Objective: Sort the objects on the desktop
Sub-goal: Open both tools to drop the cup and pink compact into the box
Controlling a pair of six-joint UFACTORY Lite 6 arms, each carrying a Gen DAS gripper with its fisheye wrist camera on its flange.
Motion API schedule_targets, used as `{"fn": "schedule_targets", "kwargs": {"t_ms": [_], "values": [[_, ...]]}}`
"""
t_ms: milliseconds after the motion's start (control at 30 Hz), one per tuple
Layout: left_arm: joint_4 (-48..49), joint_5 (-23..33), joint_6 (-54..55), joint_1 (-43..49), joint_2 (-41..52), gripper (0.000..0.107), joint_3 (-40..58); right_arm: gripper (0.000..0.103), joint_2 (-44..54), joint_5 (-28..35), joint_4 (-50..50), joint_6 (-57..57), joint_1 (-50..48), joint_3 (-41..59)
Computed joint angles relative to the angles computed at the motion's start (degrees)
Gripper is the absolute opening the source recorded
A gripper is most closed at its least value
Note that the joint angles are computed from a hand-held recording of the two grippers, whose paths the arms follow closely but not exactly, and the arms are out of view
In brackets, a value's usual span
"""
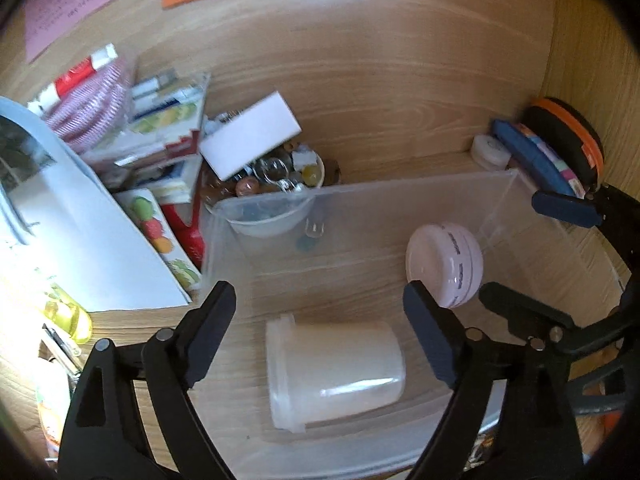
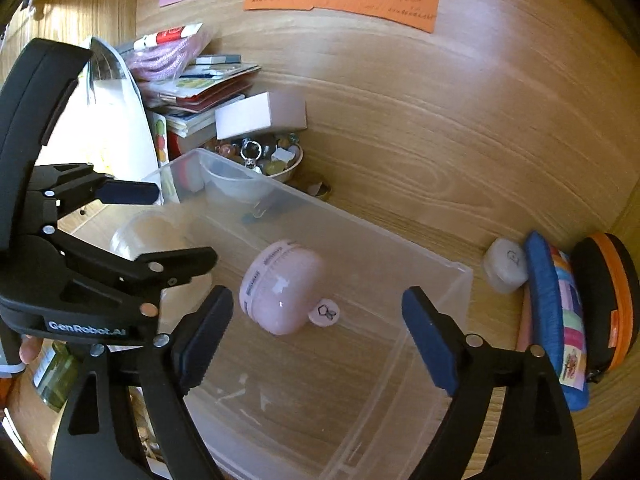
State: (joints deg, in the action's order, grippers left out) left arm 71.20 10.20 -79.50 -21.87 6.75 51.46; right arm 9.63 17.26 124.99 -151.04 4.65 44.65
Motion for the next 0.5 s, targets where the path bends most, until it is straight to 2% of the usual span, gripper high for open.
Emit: {"fn": "schedule_targets", "kwargs": {"t_ms": [100, 167, 500], "values": [[0.6, 1.3, -1.9, -0.3, -3.8, 0.093, -1.4, 0.084, -2.7, -0.1, -1.0, 1.1, -0.5, -1.1], [-2.2, 1.6, 0.8, -0.2, -7.0, 0.094, -2.8, 0.084, -5.1, 0.0, -2.5, 2.6, -0.9, -2.5], [-6.1, 14.3, 2.6, -7.8, -28.7, 0.098, -13.9, 0.087, -27.5, 4.0, -23.4, 24.5, -5.5, -14.7]]}}
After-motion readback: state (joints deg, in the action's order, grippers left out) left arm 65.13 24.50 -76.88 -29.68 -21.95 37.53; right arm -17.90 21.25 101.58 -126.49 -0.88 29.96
